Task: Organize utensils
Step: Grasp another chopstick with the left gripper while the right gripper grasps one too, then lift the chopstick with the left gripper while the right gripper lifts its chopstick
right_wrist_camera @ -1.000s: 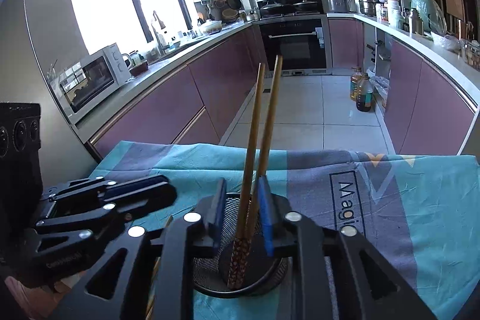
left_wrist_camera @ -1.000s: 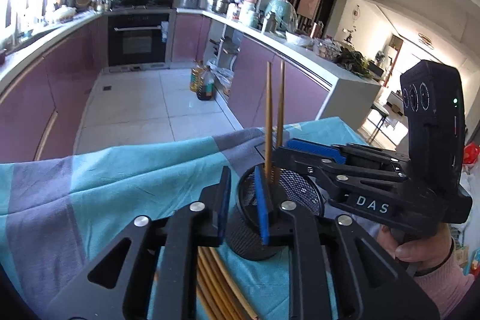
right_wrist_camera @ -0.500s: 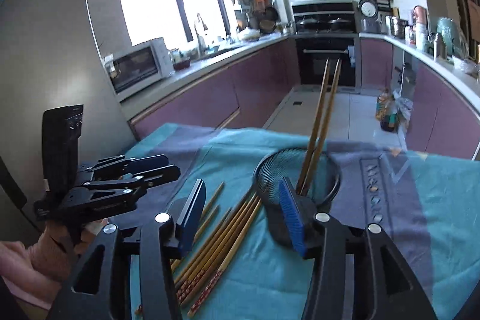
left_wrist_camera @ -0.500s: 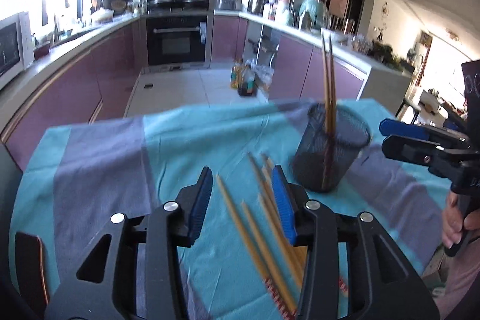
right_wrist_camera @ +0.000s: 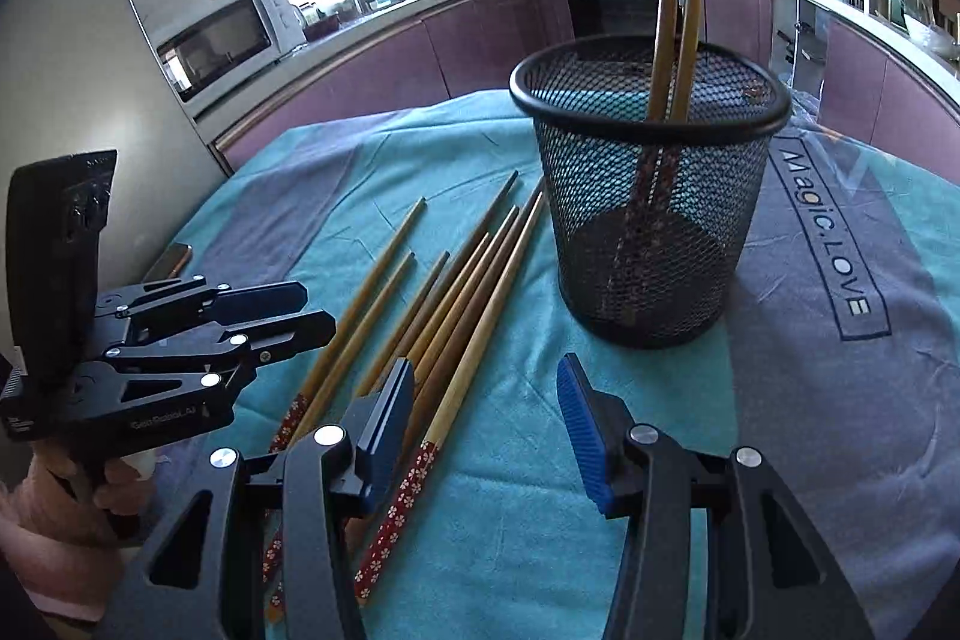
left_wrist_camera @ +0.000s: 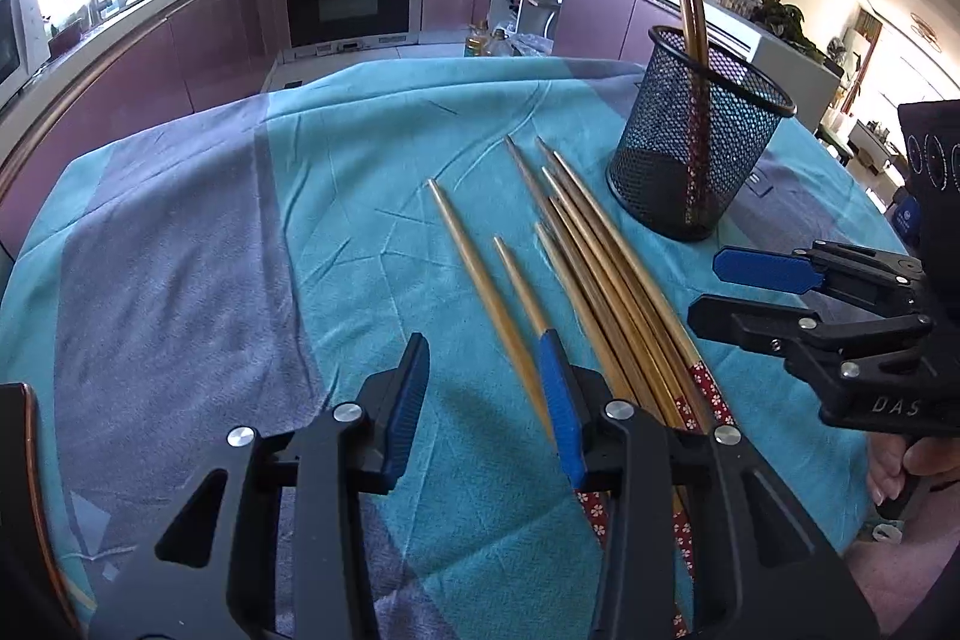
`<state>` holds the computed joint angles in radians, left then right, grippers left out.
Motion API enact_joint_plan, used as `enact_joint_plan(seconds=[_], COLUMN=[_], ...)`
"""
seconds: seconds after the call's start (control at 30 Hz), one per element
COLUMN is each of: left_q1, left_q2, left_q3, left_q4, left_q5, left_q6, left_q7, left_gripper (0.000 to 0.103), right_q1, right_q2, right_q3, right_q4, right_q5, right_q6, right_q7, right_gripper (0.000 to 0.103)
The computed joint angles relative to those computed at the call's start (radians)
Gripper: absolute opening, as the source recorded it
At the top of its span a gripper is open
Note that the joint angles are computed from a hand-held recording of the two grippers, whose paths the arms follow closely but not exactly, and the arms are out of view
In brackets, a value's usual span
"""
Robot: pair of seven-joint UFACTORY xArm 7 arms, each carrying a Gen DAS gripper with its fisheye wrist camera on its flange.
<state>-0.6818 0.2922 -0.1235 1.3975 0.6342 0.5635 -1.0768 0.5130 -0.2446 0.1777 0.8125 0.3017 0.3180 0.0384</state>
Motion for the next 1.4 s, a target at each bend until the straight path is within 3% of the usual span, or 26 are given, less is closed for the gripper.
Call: enact_joint_plan(seconds=[0.23, 0.67, 0.9, 1.03, 1.13, 1.4], left_q1=[0.003, 0.01, 0.001, -0.008, -0.007, -0.006], left_q2=[0.018, 0.027, 0.071, 0.09, 0.093, 0.072], left_q3=[-0.002, -0.004, 0.013, 0.024, 0.025, 0.032], left_q4=[0.024, 0.034, 0.095, 0.124, 0.127, 0.093], left_q5=[-0.037, -0.083, -0.088, -0.091, -0.105, -0.108], left_q6=[0.014, 0.021, 0.046, 0.062, 0.051, 0.016], left_q7=[0.032, 0.064, 0.072, 0.063, 0.057, 0.016], left_gripper=[0.036, 0.031, 0.031, 0.02, 0.014, 0.008], right_q1=[-0.048, -0.077, -0.104, -0.091, -0.071, -0.043], right_q2=[0.026, 0.032, 0.096, 0.112, 0.109, 0.063], right_q3=[0.059, 0.073, 0.108, 0.087, 0.064, 0.026], right_q4=[0.015, 0.038, 0.099, 0.112, 0.101, 0.052], right_q5=[-0.147, -0.292, -0.464, -0.45, -0.371, -0.188], right_q6=[0.011, 0.058, 0.064, 0.052, 0.034, -0.003], right_q7=[0.123, 0.225, 0.355, 0.365, 0.322, 0.214], right_gripper=[0.045, 0.04, 0.039, 0.022, 0.01, 0.006])
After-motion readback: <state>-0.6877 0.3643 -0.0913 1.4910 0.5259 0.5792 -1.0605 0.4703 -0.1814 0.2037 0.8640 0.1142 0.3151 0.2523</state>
